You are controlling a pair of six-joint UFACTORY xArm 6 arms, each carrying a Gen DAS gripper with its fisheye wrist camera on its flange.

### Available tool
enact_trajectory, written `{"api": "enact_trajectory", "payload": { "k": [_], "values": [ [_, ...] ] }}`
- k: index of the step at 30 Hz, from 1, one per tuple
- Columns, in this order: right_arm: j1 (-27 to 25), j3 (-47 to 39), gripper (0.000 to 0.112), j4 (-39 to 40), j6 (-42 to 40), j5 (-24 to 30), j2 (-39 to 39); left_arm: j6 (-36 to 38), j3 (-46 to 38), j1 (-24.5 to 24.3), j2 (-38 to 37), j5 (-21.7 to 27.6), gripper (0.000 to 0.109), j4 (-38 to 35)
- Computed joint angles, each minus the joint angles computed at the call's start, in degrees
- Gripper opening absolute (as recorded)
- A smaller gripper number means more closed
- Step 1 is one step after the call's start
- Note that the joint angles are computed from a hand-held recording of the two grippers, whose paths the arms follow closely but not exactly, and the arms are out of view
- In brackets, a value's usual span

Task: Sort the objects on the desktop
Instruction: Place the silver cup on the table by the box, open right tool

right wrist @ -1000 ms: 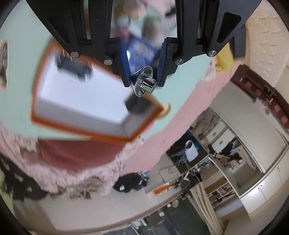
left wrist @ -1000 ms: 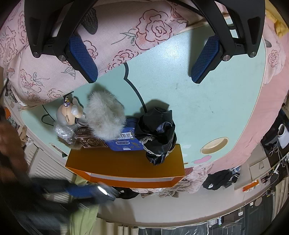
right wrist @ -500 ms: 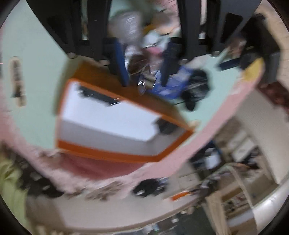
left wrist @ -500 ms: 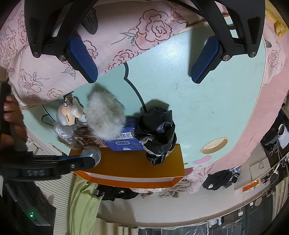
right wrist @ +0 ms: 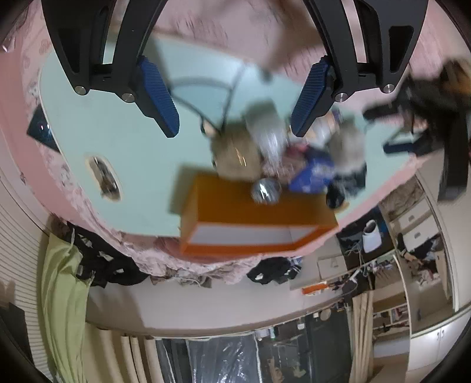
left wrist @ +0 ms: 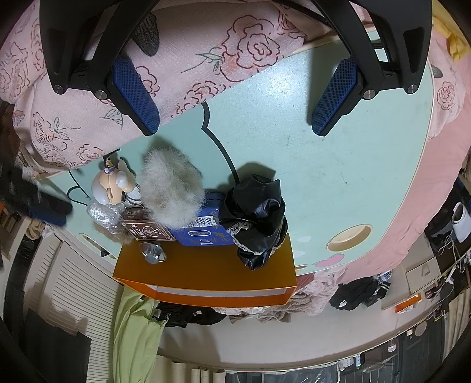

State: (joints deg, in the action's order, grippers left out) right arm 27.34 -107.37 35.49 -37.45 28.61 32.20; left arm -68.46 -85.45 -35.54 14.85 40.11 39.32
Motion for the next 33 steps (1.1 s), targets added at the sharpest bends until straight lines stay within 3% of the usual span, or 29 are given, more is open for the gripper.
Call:
{"api": "enact_trajectory", "payload": {
  "k": [3, 5, 12, 16, 24, 33],
  "values": [
    [0.2, 3.4, 0.088, -1.8, -2.0, 0.3, -0.9, 0.1, 0.1, 0.0, -0.1, -0.1, 0.103, -0.1],
    [0.4, 3.3, 0.103, -5.7, 1.4, -1.6, -0.3, 0.1, -0.2, -0.1, 0.1, 0.3, 0.103, 0.0],
    [0.0, 1.8, 0.103, -2.6, -1.5, -1.5, 1.1, 0.1, -0.3, -0.4, 0.1, 0.5, 0.103, -0.2],
    [-0.6, 1.0, 0.103, 4.5, -5.7, 0.9, 1.0, 0.2, -0.3, -0.3, 0.1, 0.5, 0.103, -0.2],
    [0.6, -0.9, 0.103, -2.0, -3.6, 1.6, 2.2, 0.3, -0.3, -0.4, -0.1, 0.5, 0.103, -0.3],
    [0.7, -0.7, 0.103, -1.8, -3.9, 1.2, 2.3, 0.4, -0.1, -0.3, -0.1, 0.4, 0.103, -0.3]
  ]
}}
